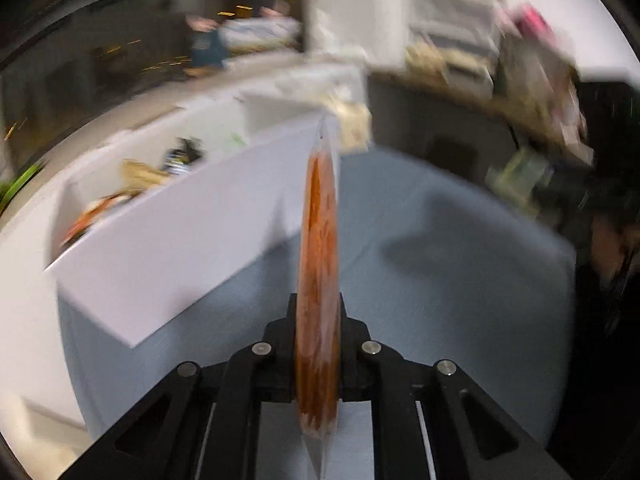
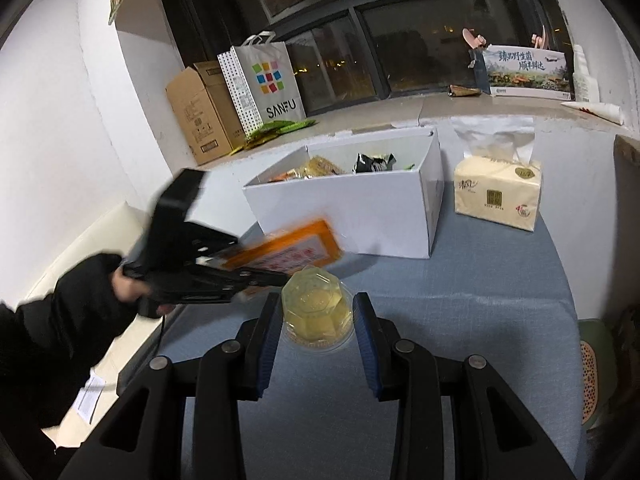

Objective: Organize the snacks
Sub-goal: 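Drop orange pastry into box with left tool while right tool drops jelly cup in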

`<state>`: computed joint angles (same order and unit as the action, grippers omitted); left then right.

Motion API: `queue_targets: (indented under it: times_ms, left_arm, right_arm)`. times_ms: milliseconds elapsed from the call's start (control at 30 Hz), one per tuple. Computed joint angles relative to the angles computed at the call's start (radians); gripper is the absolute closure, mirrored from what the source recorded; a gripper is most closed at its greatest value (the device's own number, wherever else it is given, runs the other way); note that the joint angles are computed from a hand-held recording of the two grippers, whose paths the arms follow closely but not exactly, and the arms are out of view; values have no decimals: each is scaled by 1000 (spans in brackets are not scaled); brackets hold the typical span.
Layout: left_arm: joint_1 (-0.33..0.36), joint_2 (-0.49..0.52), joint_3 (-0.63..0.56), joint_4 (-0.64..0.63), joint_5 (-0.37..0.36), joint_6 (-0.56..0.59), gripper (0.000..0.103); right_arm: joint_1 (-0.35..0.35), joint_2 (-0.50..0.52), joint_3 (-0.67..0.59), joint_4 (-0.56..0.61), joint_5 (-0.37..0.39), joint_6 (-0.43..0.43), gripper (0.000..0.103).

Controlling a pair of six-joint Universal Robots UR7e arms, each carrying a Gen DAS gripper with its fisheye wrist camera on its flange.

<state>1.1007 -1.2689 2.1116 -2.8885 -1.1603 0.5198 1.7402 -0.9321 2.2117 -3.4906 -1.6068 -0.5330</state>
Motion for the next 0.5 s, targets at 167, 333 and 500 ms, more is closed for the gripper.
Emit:
queue_targets:
  times_ms: [167,333,500]
  left_arm:
    - [-9,-71,25,-137,-83,-218,90]
    - [-7,-57,-58,-165,-82,-327,90]
    - [-11,18,-205,-148,-4,-355,90]
  right_arm:
    - [37,20,-54,6,-29,11,64]
    - [98,56,-176,48,-69,4,64]
    - [133,120,-364,153,-111,8,64]
